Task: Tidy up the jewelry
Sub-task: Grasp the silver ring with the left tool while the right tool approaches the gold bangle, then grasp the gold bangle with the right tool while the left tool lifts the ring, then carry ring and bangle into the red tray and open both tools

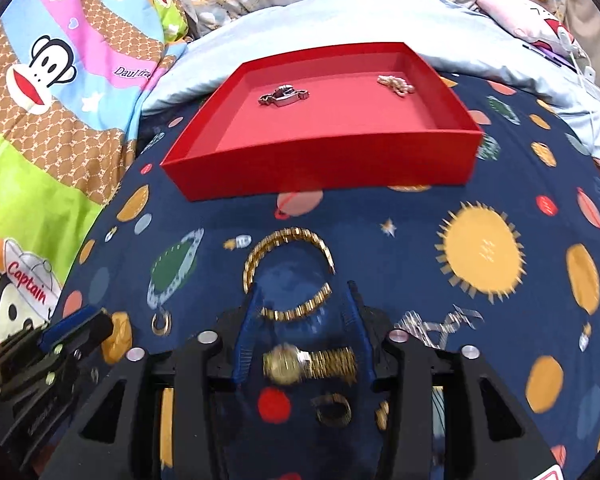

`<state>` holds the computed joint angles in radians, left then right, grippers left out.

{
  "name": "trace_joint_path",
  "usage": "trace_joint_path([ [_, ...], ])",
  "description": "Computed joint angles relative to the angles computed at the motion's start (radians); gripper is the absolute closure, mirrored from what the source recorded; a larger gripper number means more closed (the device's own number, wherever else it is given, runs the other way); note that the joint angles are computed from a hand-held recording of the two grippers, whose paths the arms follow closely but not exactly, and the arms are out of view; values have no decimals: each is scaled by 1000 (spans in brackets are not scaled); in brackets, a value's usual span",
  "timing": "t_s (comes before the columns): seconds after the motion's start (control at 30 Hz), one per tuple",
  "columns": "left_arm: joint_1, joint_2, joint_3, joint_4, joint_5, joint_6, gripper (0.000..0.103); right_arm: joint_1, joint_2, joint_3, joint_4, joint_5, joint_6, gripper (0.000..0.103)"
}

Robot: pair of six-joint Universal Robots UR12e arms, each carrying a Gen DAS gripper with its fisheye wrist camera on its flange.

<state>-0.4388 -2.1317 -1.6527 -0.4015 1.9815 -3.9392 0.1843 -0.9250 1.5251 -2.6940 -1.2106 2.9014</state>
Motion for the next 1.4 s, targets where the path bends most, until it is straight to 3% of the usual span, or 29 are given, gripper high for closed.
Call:
trace_joint_path([
  [0.2, 15, -1, -5, 13, -18, 0, 80, 20, 34, -52, 18, -11, -21, 43],
  [0.33, 21, -5, -3, 18, -28, -1, 80, 29, 47, -71, 40, -34, -35, 43],
  [0.53, 23, -7, -3, 23, -35, -4, 80, 38, 42, -49, -5, -78, -70, 47],
  [0.9, 16, -6, 4, 28, -29, -1, 80, 9, 7, -8, -24, -27, -33, 48],
  [1.17, 15, -19, 55, 46, 0, 64, 80, -27, -22, -3, -78, 17, 9, 48],
  [1.4, 40, -73, 180, 91, 12, 166, 80, -31, 23, -108, -118, 4, 16, 48],
])
